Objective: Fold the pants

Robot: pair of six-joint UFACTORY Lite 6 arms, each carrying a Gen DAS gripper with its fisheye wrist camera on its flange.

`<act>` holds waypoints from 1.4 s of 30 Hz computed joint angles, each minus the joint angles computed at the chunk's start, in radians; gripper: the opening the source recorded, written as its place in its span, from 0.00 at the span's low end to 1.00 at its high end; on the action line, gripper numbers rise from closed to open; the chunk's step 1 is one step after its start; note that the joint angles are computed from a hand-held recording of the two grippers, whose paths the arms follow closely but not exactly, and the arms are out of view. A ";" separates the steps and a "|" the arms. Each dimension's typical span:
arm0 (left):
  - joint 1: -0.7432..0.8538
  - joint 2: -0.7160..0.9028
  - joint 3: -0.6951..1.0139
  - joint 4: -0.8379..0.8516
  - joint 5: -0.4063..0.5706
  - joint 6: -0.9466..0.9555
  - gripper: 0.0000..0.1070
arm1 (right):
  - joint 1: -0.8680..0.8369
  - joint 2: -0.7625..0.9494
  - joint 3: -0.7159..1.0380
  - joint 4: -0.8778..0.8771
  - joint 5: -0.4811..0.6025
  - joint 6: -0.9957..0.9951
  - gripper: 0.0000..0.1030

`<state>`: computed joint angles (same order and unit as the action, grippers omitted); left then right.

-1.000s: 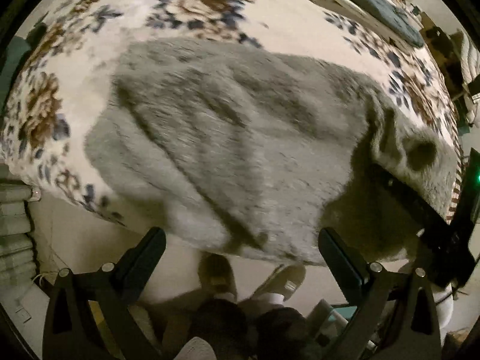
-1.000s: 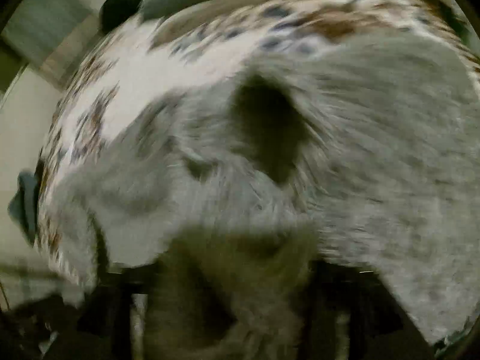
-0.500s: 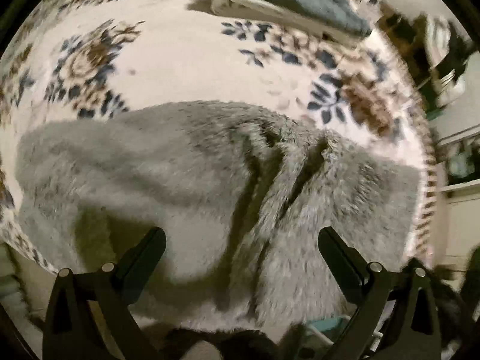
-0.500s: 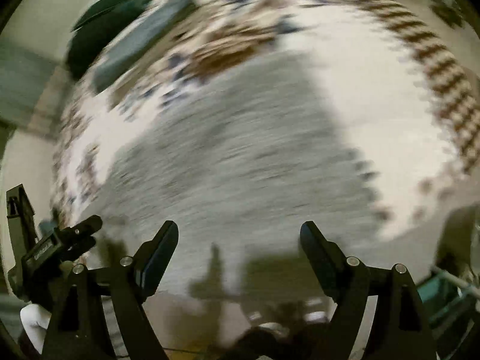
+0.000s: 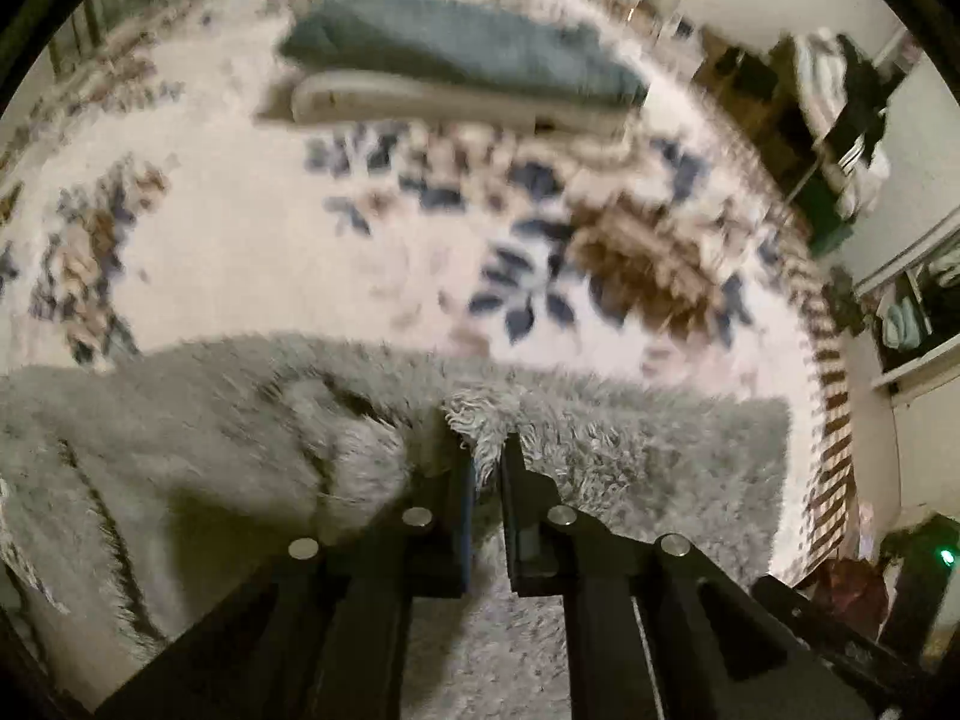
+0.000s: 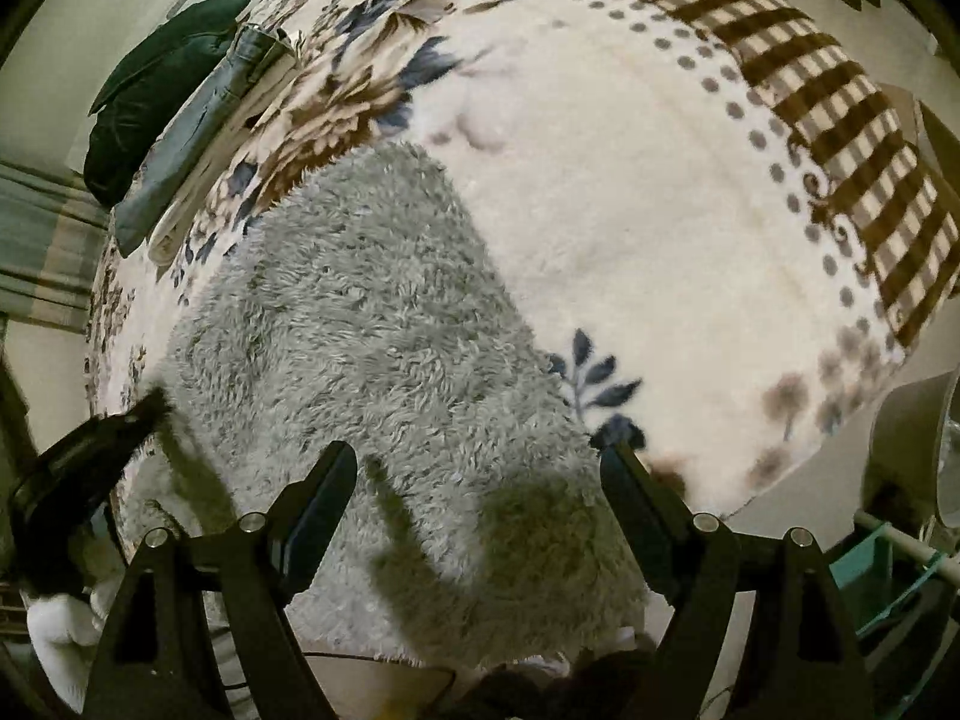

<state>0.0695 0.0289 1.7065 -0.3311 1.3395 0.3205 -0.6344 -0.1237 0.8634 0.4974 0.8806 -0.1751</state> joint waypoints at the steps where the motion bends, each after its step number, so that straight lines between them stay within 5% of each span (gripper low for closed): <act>1: 0.037 0.003 0.033 -0.017 0.034 0.013 0.05 | -0.002 0.007 0.005 0.004 -0.001 -0.009 0.83; 5: 0.172 0.050 0.143 -0.046 0.137 0.045 0.05 | -0.007 0.050 0.038 0.026 0.004 -0.044 0.83; 13: 0.197 0.178 0.104 -0.028 0.119 0.043 0.12 | 0.049 0.159 0.135 -0.006 0.014 -0.026 0.83; 19: 0.349 0.170 0.122 -0.172 0.246 0.079 0.61 | 0.042 0.194 0.180 0.024 0.057 -0.057 0.83; 20: 0.370 0.153 0.097 -0.177 0.253 0.089 0.63 | 0.043 0.199 0.181 0.022 0.067 -0.066 0.83; 25: 0.387 0.012 -0.187 -0.096 0.236 0.157 0.63 | 0.061 0.230 0.151 -0.029 0.054 -0.082 0.83; 30: 0.324 -0.124 -0.465 0.023 0.097 0.174 0.63 | 0.099 0.267 0.143 -0.118 -0.032 0.017 0.83; 34: 0.412 -0.130 -0.381 -0.057 0.165 0.177 0.63 | 0.147 0.245 0.187 -0.143 -0.012 0.078 0.83; 39: 0.719 -0.079 -0.127 -0.179 0.322 0.242 0.63 | 0.223 0.174 0.238 -0.092 0.062 0.130 0.83; 42: 0.874 0.035 0.001 -0.143 0.292 0.241 0.63 | 0.337 0.163 0.284 -0.087 0.080 0.202 0.83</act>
